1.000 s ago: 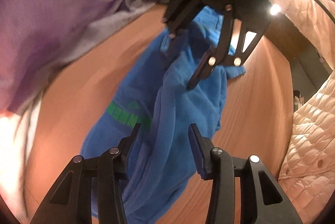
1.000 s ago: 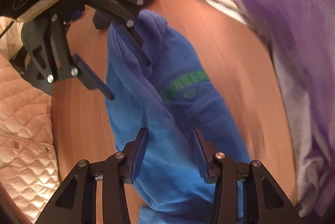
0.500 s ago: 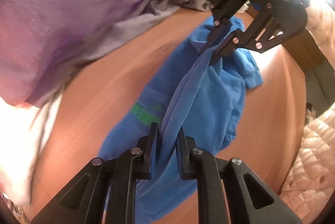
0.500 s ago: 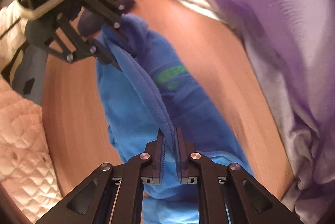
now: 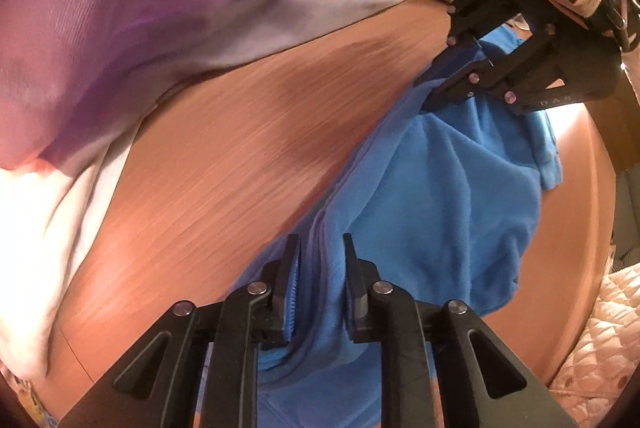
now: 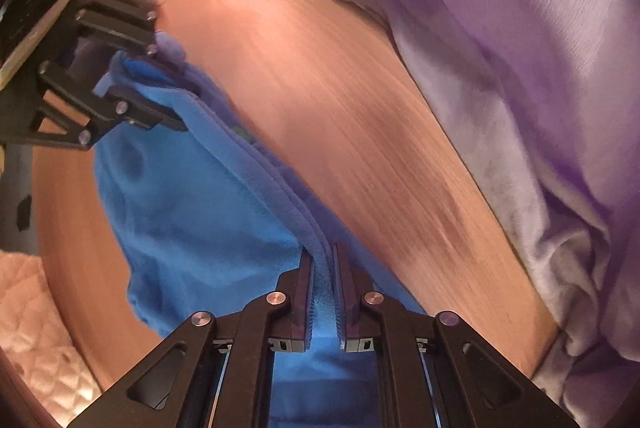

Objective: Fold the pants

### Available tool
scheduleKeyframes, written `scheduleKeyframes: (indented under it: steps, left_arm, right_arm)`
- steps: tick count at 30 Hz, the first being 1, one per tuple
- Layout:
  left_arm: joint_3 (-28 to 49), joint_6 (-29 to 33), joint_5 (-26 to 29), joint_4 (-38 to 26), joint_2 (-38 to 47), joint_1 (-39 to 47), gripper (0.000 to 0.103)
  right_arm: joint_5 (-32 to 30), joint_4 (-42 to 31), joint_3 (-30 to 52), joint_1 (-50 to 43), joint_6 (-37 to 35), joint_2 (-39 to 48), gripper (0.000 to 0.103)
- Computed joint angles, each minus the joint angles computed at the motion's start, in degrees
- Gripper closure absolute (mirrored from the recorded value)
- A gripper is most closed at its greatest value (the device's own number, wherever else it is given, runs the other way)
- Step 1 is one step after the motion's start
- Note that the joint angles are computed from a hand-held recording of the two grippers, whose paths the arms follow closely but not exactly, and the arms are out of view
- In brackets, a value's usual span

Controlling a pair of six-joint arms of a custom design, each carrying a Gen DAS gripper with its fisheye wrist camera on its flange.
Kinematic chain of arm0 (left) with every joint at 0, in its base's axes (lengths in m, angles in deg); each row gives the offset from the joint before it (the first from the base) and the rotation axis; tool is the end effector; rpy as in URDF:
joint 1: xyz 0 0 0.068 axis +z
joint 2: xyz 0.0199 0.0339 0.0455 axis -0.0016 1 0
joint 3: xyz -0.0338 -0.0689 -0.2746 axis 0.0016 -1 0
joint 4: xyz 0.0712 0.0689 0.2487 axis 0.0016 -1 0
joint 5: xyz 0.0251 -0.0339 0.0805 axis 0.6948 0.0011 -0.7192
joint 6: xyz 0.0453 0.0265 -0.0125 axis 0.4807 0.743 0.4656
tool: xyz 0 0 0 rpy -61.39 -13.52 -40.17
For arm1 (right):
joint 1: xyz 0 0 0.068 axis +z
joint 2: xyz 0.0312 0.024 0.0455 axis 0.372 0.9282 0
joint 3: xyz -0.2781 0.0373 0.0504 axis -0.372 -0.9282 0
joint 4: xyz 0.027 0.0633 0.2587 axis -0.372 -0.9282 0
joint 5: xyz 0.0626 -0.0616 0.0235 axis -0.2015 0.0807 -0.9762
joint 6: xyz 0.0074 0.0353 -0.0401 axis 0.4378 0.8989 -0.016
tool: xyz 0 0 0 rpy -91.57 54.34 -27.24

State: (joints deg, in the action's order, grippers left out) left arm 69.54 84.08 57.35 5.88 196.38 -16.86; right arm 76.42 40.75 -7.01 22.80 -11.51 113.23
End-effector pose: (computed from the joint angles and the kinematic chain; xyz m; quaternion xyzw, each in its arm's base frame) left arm 0.2959 -0.0954 0.0549 0.2751 0.9512 -0.0839 0.1116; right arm 0.3924 0.0124 0.1029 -0.5017 0.8610 0.0797 0.0246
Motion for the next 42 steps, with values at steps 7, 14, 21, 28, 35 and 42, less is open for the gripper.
scheduleKeyframes:
  steps: [7,14,21,28,35,42]
  left_arm:
    - [-3.1,1.1,-1.1,3.3,-0.3,1.7,0.066]
    - [-6.1,6.8,6.3,-0.9,-4.4,7.8,0.064]
    - [-4.7,14.9,3.4,-9.1,-5.9,7.3,0.059]
    - [-3.1,17.4,-3.0,-16.4,-8.3,4.7,0.037]
    - [-5.3,16.2,-2.8,-15.4,-7.1,10.3,0.043]
    - [-10.3,9.1,2.0,-15.2,-15.8,17.6,0.073]
  right_arm:
    - [1.9,3.0,-1.7,0.5,1.6,0.9,0.094]
    - [2.6,4.9,-3.0,0.7,3.4,0.8,0.094]
    - [5.6,7.9,-6.2,3.3,3.5,-2.1,0.094]
    - [6.1,7.7,-5.7,5.1,6.3,-2.4,0.094]
    - [9.9,14.1,-11.7,7.2,7.4,-6.6,0.093]
    - [11.3,15.8,-12.7,10.6,12.9,-7.7,0.093]
